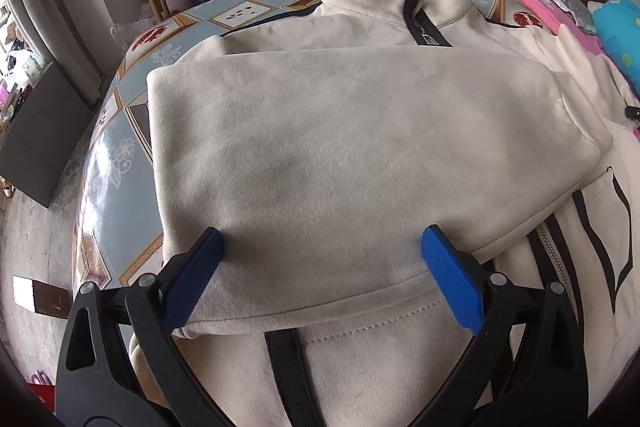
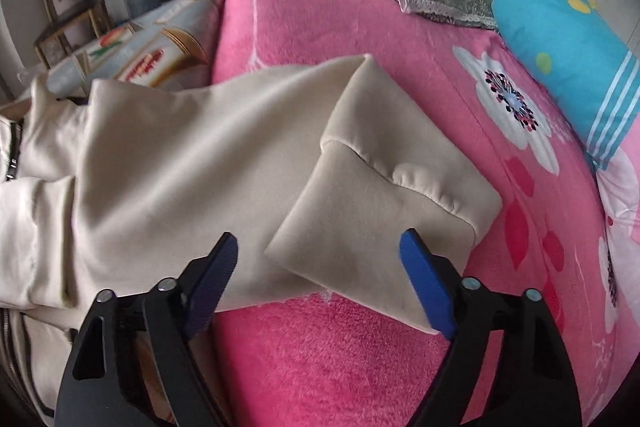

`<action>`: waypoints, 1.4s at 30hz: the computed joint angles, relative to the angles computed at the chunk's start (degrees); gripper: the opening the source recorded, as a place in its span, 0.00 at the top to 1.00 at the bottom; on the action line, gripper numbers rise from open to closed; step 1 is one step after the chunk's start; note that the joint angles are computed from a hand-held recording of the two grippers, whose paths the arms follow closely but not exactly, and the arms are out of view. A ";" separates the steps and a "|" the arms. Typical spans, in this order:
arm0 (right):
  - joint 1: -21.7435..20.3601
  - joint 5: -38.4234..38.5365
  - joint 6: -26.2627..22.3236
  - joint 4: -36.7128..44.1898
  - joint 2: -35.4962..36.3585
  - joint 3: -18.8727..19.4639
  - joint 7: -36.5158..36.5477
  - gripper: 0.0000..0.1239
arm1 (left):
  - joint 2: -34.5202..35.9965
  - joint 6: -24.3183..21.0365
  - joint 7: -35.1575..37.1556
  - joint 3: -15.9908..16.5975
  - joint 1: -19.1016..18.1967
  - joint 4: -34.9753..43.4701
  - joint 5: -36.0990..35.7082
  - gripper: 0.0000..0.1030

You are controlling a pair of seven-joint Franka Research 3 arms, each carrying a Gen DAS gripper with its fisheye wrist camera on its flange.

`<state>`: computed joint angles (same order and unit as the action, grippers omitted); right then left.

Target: Fold large clothes

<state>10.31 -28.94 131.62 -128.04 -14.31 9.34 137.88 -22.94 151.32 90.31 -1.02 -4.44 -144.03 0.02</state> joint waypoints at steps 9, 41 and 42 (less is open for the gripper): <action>-2.19 1.61 1.37 -1.58 -4.08 -0.25 6.55 0.91 | -0.01 0.49 1.93 0.64 -0.46 -0.17 -1.05 0.06; 22.75 47.73 14.06 34.98 28.40 1.24 -23.86 0.70 | -15.89 -3.80 14.43 10.60 -5.23 -6.66 -15.53 0.18; 23.19 45.97 12.13 35.88 29.48 0.73 -22.28 0.66 | -16.06 -4.40 14.95 10.97 -5.50 -6.53 -16.18 0.19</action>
